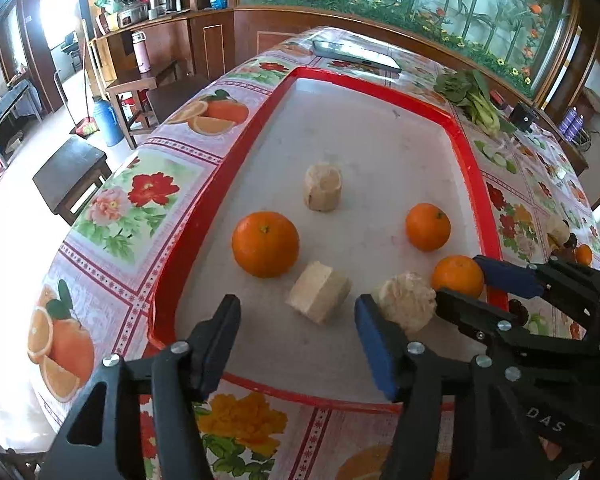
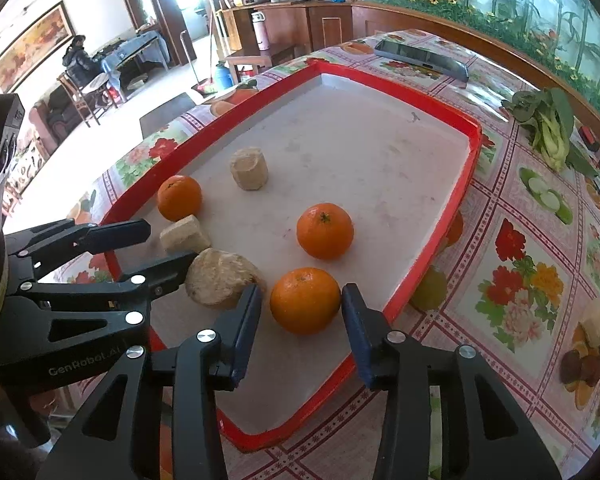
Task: Organize fruits
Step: 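Lower and release the cube with the left gripper while the right releases the orange, then withdraw both open grippers from the tray toward the fruit plate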
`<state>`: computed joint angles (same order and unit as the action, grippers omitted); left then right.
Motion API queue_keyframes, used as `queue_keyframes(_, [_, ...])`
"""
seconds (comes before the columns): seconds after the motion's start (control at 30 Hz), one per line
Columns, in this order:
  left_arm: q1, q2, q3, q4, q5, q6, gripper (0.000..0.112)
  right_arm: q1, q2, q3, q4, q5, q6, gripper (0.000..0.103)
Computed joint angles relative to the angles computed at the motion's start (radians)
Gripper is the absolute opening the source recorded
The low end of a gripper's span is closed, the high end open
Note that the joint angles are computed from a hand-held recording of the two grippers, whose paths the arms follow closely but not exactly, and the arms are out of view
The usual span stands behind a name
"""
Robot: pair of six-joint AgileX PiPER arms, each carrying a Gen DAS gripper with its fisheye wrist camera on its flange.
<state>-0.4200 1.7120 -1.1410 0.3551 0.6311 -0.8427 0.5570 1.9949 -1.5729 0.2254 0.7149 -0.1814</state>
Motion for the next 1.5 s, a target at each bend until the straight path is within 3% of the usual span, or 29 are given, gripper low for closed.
queue_keyframes(0.53, [-0.104, -0.049, 0.001, 0.102, 0.062, -0.161, 0.065, -0.004, -0.168, 0.209, 0.02, -0.091, -0.013, 0.044])
queue_keyframes(1.0, [-0.261, 0.009, -0.129, 0.166, 0.157, -0.21, 0.067, -0.109, -0.298, 0.398, 0.112, -0.126, -0.105, 0.044])
queue_keyframes(1.27, [-0.356, 0.122, -0.304, 0.142, 0.221, -0.143, 0.068, -0.244, -0.386, 0.508, 0.165, -0.136, -0.174, 0.049])
queue_keyframes(1.5, [-0.41, 0.25, -0.496, 0.08, 0.273, -0.039, 0.068, -0.461, -0.44, 0.587, 0.237, -0.138, -0.27, 0.055])
